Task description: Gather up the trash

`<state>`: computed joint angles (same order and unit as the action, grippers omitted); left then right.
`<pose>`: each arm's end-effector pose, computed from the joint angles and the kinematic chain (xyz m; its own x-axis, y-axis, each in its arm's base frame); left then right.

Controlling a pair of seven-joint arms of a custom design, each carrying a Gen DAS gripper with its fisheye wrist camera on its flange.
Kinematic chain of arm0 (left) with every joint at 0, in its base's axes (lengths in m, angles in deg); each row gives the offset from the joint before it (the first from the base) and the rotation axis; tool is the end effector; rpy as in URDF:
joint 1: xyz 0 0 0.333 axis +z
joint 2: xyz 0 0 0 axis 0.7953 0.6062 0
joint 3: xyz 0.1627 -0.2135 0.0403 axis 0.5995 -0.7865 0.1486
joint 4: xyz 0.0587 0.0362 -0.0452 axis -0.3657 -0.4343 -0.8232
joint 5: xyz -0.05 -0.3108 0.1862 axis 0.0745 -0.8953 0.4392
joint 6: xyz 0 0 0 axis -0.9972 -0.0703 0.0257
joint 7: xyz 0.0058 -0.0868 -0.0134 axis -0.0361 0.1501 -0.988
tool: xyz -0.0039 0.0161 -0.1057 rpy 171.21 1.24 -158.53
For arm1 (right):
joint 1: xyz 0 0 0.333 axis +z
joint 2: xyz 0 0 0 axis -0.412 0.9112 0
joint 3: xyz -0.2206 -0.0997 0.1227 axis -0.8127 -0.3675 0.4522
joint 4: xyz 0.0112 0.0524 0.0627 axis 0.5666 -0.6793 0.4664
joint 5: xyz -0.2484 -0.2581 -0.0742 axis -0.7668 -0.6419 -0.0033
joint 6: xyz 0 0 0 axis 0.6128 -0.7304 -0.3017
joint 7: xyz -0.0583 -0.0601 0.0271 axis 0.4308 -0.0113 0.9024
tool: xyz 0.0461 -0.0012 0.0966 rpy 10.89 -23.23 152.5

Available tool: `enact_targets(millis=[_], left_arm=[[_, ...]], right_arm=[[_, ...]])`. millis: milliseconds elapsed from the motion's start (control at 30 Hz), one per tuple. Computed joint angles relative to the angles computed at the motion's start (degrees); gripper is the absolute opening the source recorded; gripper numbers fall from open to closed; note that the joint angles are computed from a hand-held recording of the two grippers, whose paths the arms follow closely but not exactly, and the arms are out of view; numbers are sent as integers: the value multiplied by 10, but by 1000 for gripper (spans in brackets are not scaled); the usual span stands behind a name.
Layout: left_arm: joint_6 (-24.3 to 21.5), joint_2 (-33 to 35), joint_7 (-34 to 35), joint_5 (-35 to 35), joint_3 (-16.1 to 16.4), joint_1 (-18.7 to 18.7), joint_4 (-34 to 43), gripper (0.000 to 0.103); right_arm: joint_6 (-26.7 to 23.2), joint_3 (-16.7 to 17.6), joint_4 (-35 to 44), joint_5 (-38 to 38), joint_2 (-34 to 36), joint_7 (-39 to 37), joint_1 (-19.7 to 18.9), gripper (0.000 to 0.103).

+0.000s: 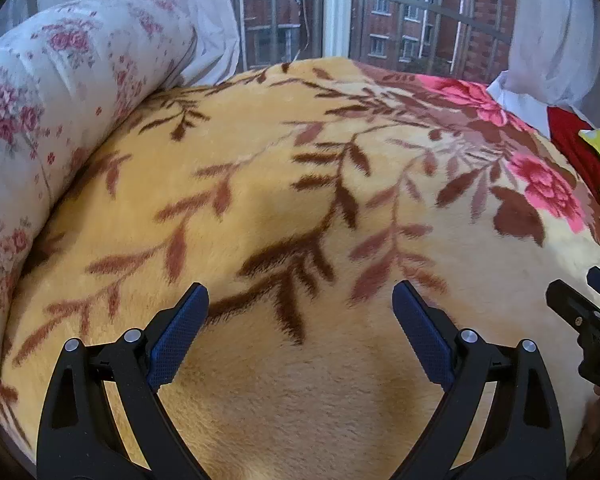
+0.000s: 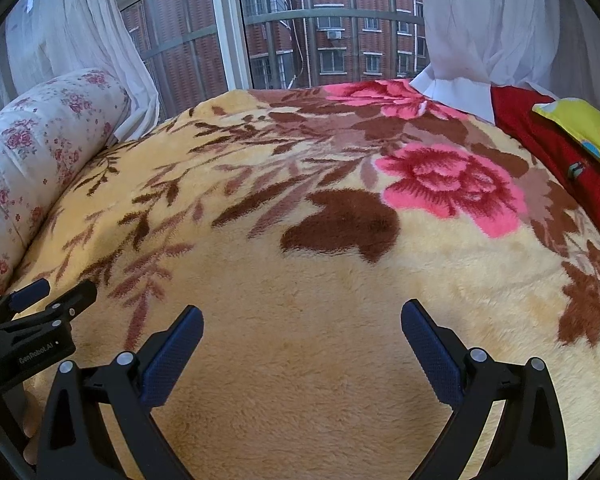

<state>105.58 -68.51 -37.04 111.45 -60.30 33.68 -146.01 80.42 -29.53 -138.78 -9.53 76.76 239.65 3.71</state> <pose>0.5512 -0.2668 0.4096 -0.0796 -0.9968 0.0021 -0.7210 0.0561 -0.6906 0.5224 0.3253 0.4036 -0.1235 -0.9890 -0.0817 -0.6859 0.1446 -0.7132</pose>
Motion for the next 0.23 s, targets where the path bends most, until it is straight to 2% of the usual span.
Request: enact_targets(millis=[100, 233], left_arm=[[-1, 9, 64, -70, -18, 17, 4, 91], [-3, 8, 53, -60, 0, 0, 2, 91]], right_arm=[[0, -1, 0, 0, 1, 3, 0, 98], [0, -1, 0, 1, 2, 1, 0, 98]])
